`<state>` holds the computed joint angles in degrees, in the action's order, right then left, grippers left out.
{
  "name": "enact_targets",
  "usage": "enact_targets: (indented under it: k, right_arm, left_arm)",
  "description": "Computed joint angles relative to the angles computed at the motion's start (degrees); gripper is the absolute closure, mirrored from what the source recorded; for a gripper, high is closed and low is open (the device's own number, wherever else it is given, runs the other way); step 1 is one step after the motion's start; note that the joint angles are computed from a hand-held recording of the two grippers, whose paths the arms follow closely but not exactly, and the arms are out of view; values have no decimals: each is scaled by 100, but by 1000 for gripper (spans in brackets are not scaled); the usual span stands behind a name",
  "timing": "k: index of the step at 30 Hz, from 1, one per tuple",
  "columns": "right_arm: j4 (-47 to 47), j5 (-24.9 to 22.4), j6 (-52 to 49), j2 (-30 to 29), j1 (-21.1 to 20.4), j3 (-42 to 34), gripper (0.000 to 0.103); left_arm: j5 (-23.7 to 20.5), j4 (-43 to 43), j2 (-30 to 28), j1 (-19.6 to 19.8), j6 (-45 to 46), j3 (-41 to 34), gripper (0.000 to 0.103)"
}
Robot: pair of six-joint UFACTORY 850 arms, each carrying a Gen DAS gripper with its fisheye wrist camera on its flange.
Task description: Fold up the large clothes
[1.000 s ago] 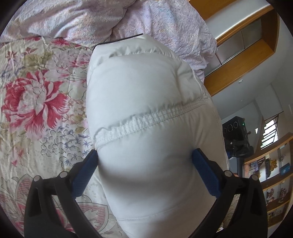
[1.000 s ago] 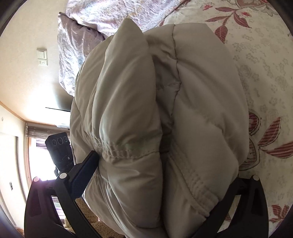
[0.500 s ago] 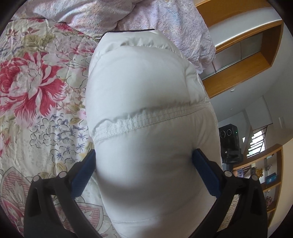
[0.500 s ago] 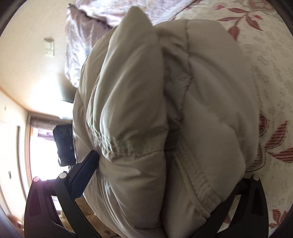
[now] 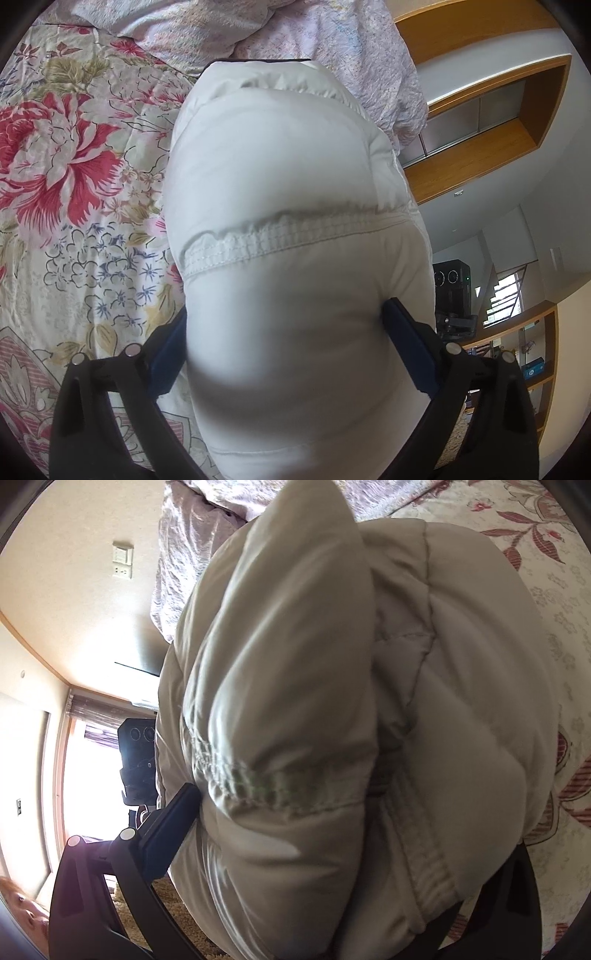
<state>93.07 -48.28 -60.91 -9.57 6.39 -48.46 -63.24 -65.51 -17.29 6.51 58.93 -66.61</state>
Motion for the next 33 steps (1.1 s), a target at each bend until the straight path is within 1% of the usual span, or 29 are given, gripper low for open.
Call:
enact_targets:
  k: [2, 5, 7, 9, 11, 16, 19, 21, 22, 23, 24, 25, 26, 30, 31, 33]
  right_arm:
    - [141, -17, -133, 67, 17, 46, 1]
    - [340, -2, -225, 206, 102, 2, 1]
    - [403, -2, -306, 244, 173, -167, 1]
    - [318, 100, -303, 192, 282, -442, 2]
    - [142, 217, -144, -68, 415, -907, 3]
    - [8, 22, 212, -1057, 589, -2020, 5]
    - [-77, -2, 432, -1591, 706, -2646, 6]
    - [-108, 95, 533, -1908, 758, -2989, 7]
    - [-142, 177, 625, -1975, 777, -2999, 7]
    - [-302, 299, 939, -2137, 797, -3130, 6]
    - [-299, 289, 1081, -2252, 792, -3174, 4]
    - [-57, 220, 1013, -2329, 782, -3148, 3]
    - [-13, 390, 927, -2265, 809, -3100, 2]
    - [-580, 984, 1434, -1970, 895, -3025, 2]
    - [-750, 1211, 1583, -1821, 921, -2940, 2]
    - [-1106, 1842, 1763, -1432, 965, -2683, 2]
  left_arm:
    - [-119, -52, 13, 50, 4, 16, 13]
    - [-327, -105, 31, 148, -73, -69, 14]
    - [-396, -195, -13, 231, -37, -218, 14]
    - [-433, -298, -47, 367, 13, -335, 15]
    - [-392, -415, -83, 551, 55, -453, 16]
    - [-27, -475, -212, 912, 53, -758, 16]
    - [159, -495, -405, 1098, 23, -994, 17]
    - [351, -541, -474, 1179, 170, -1059, 19]
    - [468, -514, -506, 1197, 212, -1091, 19]
    - [649, -430, -565, 1191, 238, -1126, 19]
    - [755, -425, -611, 1163, 260, -1127, 19]
    - [824, -485, -633, 1171, 325, -1097, 18]
    - [901, -498, -606, 1169, 396, -1046, 17]
    - [1087, -363, -524, 1136, 395, -1024, 15]
    - [1150, -306, -503, 1101, 310, -1048, 14]
    - [1353, -179, -420, 1040, 194, -1069, 12]
